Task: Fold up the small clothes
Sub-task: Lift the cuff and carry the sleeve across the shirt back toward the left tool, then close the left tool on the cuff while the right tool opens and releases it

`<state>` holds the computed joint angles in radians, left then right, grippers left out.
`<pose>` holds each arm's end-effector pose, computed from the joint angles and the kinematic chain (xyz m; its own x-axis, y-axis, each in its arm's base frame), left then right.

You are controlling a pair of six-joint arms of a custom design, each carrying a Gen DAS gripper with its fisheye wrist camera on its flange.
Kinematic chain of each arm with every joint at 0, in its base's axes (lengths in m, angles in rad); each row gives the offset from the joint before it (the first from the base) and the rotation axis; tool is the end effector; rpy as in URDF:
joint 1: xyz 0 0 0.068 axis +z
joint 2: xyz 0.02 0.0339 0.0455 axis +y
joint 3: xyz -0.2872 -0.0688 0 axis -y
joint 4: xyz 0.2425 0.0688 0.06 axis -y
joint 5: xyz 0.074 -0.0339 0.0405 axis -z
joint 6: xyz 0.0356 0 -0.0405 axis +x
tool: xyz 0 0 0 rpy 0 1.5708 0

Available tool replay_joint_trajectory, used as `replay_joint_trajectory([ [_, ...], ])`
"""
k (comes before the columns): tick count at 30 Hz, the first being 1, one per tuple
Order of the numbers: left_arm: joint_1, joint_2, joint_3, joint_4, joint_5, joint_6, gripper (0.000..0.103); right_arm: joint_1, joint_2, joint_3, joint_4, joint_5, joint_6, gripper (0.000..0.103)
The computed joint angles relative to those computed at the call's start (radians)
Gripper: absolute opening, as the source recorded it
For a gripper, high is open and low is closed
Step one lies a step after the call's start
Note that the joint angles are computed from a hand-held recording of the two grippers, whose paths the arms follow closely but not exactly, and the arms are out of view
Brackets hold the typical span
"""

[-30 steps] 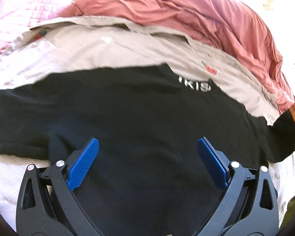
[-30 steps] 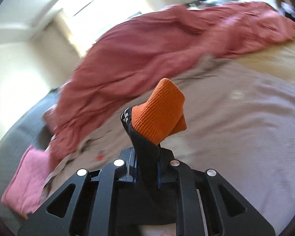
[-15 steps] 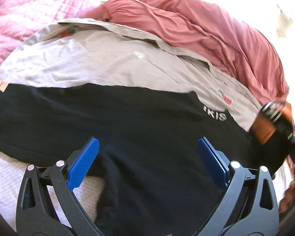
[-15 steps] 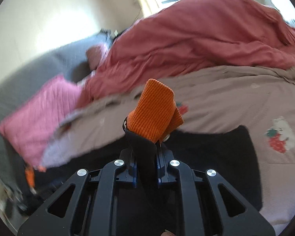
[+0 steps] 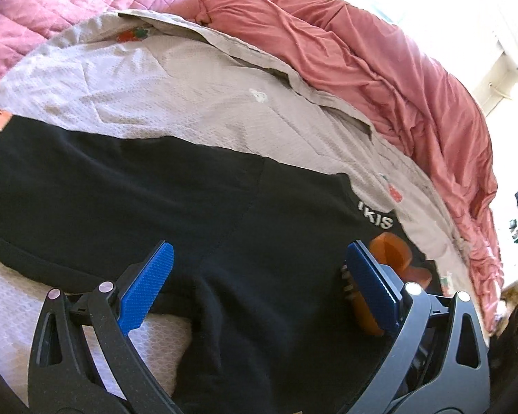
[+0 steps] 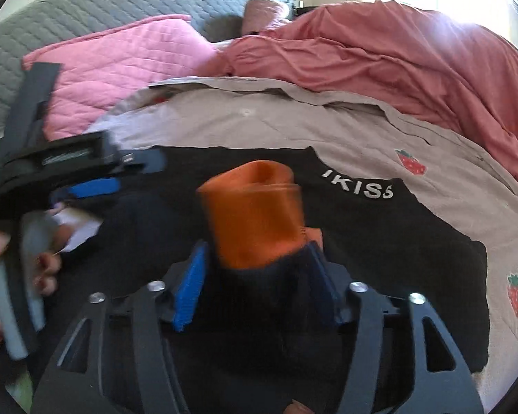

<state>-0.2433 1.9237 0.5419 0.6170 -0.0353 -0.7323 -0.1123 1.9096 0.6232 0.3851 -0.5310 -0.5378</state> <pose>0.2942 -0.0717 0.0802 -0.6442 -0.5285 -0.5529 -0.2886 0.8374 -0.4642 0.3062 -0.0164 0.0864 -0.5587 -0.3815 -0.7364 -0.5844 0.8112 0.0231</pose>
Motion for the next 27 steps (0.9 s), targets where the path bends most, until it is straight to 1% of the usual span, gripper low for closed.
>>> replay_joint_trajectory([
  [3, -0.001, 0.019, -0.003, 0.044, 0.059, -0.006, 0.094, -0.082, -0.033, -0.003, -0.049, -0.066, 0.012, 0.062],
  [5, -0.006, 0.034, -0.006, 0.083, 0.103, -0.005, 0.094, -0.144, -0.053, -0.008, -0.060, -0.080, 0.024, 0.066],
  [7, -0.008, 0.059, -0.001, 0.122, 0.171, -0.011, 0.094, -0.203, -0.056, 0.011, -0.078, -0.084, 0.041, 0.067],
  [8, -0.016, 0.075, 0.012, 0.124, 0.192, -0.013, 0.094, -0.231, -0.054, 0.022, -0.088, -0.087, 0.050, 0.067],
  [10, -0.044, 0.092, 0.047, 0.080, 0.189, -0.004, 0.093, -0.294, -0.039, 0.058, -0.114, -0.097, 0.083, 0.067],
  [11, -0.063, 0.097, 0.068, 0.048, 0.179, 0.005, 0.088, -0.323, -0.030, 0.081, -0.133, -0.107, 0.101, 0.067],
  [12, -0.086, 0.105, 0.088, 0.025, 0.168, 0.009, 0.076, -0.350, -0.017, 0.106, -0.152, -0.117, 0.122, 0.067],
  [13, -0.099, 0.111, 0.100, 0.014, 0.156, 0.008, 0.070, -0.365, -0.005, 0.121, -0.156, -0.119, 0.137, 0.067],
  [14, -0.129, 0.120, 0.125, -0.020, 0.115, 0.010, 0.058, -0.384, 0.003, 0.133, -0.157, -0.121, 0.155, 0.067],
  [15, -0.163, 0.134, 0.161, -0.067, 0.069, 0.027, 0.043, -0.402, 0.008, 0.141, -0.153, -0.121, 0.170, 0.067],
  [16, -0.180, 0.147, 0.185, -0.093, 0.047, 0.040, 0.033, -0.411, 0.014, 0.147, -0.151, -0.124, 0.179, 0.067],
  [17, -0.210, 0.165, 0.219, -0.129, 0.006, 0.062, 0.016, -0.420, 0.020, 0.156, -0.152, -0.129, 0.188, 0.067],
  [18, -0.229, 0.175, 0.238, -0.147, -0.023, 0.079, 0.013, -0.426, 0.023, 0.162, -0.152, -0.131, 0.197, 0.067],
  [20, -0.258, 0.162, 0.247, -0.153, -0.091, 0.123, 0.010, -0.436, 0.029, 0.172, -0.153, -0.130, 0.209, 0.067],
  [24, -0.239, 0.060, 0.191, -0.081, -0.165, 0.202, 0.010, -0.429, 0.042, 0.181, -0.136, -0.107, 0.222, 0.067],
  [26, -0.217, 0.023, 0.169, -0.080, -0.210, 0.244, 0.010, -0.406, 0.056, 0.186, -0.128, -0.053, 0.226, 0.067],
  [27, -0.201, 0.024, 0.172, -0.094, -0.194, 0.251, 0.011, -0.398, 0.060, 0.190, -0.130, -0.035, 0.227, 0.067],
])
